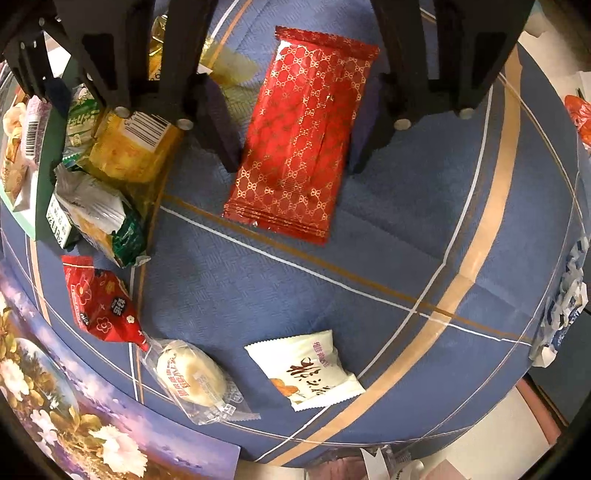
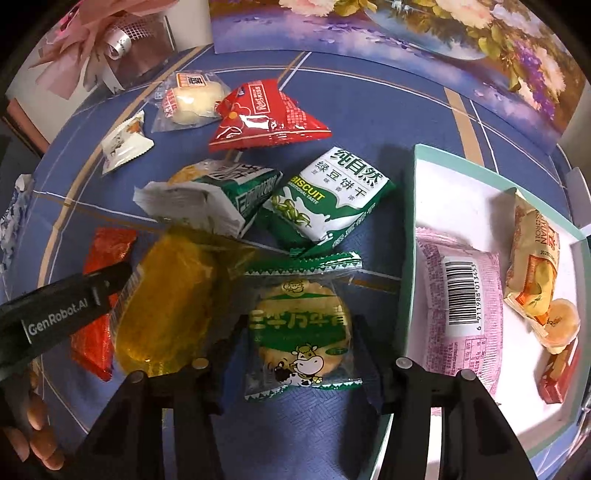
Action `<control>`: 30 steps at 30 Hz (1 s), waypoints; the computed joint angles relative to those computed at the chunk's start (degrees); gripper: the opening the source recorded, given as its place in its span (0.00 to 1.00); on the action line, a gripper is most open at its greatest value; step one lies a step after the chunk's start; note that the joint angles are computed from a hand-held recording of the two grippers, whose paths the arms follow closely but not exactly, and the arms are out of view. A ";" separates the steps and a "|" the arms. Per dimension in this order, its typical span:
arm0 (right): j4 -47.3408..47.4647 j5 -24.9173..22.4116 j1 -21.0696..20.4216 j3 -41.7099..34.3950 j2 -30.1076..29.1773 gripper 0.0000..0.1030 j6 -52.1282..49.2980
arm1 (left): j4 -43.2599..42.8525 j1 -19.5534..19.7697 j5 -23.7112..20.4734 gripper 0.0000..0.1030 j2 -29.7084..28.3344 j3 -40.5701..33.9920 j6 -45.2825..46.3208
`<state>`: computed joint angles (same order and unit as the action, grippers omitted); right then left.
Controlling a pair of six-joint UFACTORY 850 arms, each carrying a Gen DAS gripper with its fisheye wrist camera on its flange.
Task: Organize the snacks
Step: 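Grasp the red patterned pack with the left tool while the right tool grasps the green cookie pack, then carry both packs into the white tray and open both tools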
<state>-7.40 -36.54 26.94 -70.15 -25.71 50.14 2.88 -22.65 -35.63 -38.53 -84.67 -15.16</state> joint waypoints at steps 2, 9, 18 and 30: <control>0.02 0.13 -0.07 0.21 0.21 0.51 0.45 | -0.08 0.03 -0.02 0.54 0.09 -0.02 -0.11; -2.34 0.01 -0.35 0.64 2.83 0.51 3.05 | -8.46 1.63 0.54 0.49 1.39 0.31 5.87; -7.58 -0.88 -0.75 1.99 8.99 0.51 11.34 | -16.15 2.99 6.54 0.48 7.85 3.42 13.60; -10.49 -6.15 -0.13 4.23 15.20 0.51 18.58 | -32.49 2.75 6.92 0.46 14.47 6.88 32.22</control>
<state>-17.89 -42.69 26.81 -65.92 -10.52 68.72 -29.61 -19.91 -28.71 -24.06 -77.79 17.05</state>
